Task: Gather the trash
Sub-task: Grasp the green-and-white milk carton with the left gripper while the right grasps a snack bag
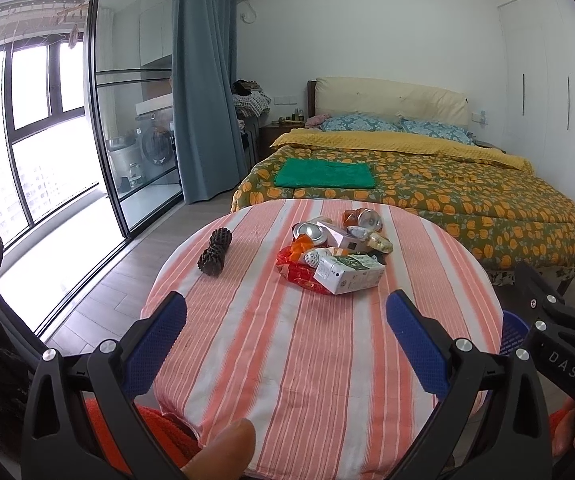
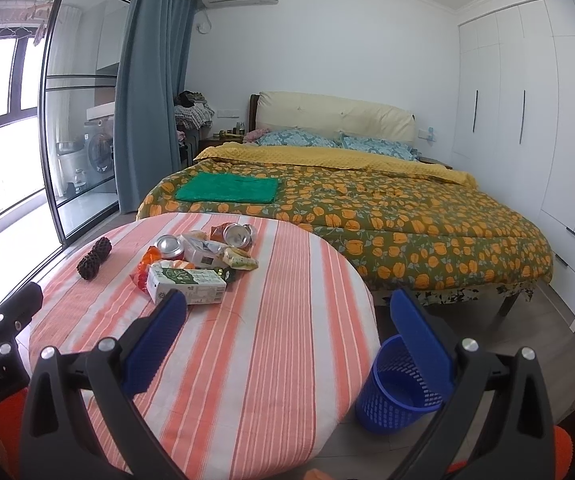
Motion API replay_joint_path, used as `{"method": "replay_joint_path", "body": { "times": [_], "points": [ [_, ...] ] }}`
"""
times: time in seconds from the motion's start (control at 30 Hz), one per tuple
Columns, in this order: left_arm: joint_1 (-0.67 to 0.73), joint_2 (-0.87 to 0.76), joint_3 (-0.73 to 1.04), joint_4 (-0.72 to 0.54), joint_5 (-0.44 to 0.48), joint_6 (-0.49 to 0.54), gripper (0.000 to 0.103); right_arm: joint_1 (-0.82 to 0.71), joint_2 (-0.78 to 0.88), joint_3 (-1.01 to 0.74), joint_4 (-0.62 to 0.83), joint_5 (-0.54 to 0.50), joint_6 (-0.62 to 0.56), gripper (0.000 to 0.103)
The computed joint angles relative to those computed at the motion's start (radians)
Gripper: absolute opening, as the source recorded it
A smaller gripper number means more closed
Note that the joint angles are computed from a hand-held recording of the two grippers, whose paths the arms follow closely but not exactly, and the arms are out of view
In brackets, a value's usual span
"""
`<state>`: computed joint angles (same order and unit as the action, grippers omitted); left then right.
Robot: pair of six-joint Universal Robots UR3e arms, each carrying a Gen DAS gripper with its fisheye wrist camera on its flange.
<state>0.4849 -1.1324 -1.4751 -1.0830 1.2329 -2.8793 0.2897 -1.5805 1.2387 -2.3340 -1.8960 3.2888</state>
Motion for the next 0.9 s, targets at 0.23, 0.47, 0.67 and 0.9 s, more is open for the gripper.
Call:
{"method": "replay_joint_path", "body": {
  "times": [0.23, 0.47, 0.67, 0.9],
  "points": [
    [-0.062, -0.098, 0.014, 0.014, 0.052, 0.016, 0.099, -0.016, 0.058, 0.000, -0.036, 0.015, -0.001, 0.098],
    [-0.035, -0.209, -0.065, 0.086, 0.080, 0.050, 0.099, -0.108, 0.106, 0.079, -0.087, 0.158, -0.008, 0.098],
    [0.002, -0.373, 0.005, 0.006, -0.067, 0.075, 0.099, -0.139, 0.171, 0.111, -0.098, 0.216, -0.016, 0.098],
    [-0.229, -0.720, 0.397, 0.026, -0.022, 0.272, 0.099, -0.198, 0.177, 0.157, -0.108, 0.265, -0.002, 0.098]
  ]
}}
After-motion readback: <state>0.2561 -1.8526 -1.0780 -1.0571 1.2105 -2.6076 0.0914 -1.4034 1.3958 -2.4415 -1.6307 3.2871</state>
